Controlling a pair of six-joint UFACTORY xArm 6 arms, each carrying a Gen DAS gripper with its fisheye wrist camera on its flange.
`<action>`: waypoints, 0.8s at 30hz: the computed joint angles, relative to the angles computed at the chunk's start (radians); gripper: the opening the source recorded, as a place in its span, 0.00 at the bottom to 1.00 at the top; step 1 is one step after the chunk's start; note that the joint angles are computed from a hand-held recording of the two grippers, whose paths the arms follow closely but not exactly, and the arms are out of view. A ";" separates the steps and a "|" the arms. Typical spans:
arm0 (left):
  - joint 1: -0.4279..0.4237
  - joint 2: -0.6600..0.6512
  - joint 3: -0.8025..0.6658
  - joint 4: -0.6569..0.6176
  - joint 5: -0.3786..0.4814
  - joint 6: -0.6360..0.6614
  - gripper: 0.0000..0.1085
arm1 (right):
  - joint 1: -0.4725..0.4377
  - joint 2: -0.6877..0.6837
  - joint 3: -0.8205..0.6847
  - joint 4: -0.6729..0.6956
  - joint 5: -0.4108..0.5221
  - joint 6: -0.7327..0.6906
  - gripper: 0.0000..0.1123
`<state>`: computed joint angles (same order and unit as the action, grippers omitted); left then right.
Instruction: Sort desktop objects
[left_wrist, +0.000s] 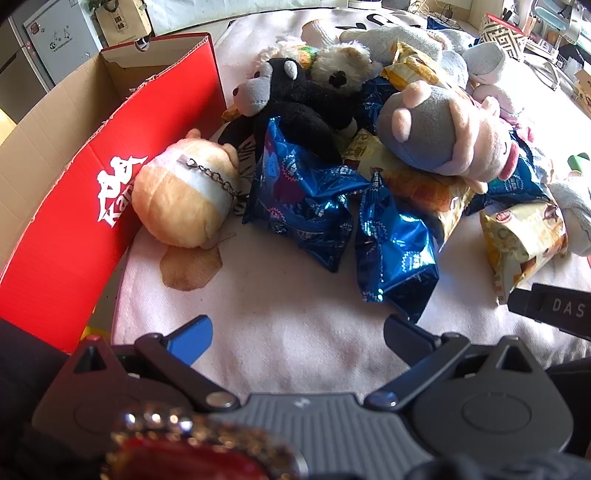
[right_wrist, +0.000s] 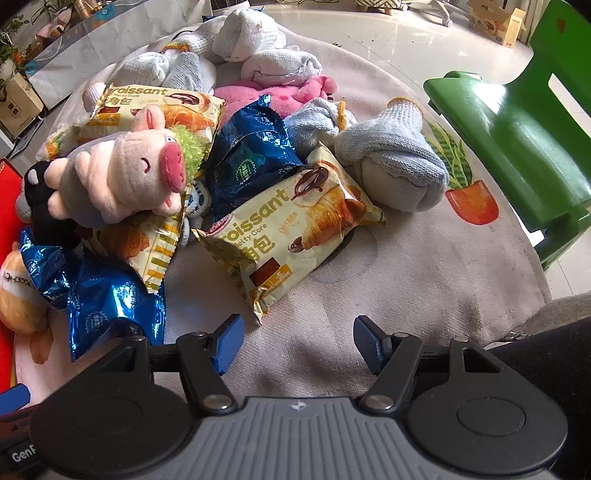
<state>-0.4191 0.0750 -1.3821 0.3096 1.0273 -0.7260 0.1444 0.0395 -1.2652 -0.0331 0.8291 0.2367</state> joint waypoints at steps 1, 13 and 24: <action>-0.001 -0.001 0.002 0.003 -0.002 -0.002 0.94 | 0.001 0.002 -0.002 -0.007 0.005 0.001 0.59; 0.006 -0.009 0.014 0.005 -0.022 -0.005 0.94 | 0.007 0.009 -0.014 -0.031 0.027 -0.002 0.59; 0.012 -0.033 0.056 -0.009 -0.105 -0.017 0.94 | 0.004 0.010 -0.019 -0.023 0.024 -0.008 0.59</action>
<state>-0.4068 0.0424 -1.3264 0.3010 0.9224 -0.7434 0.1486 0.0498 -1.2840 -0.0565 0.8526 0.2287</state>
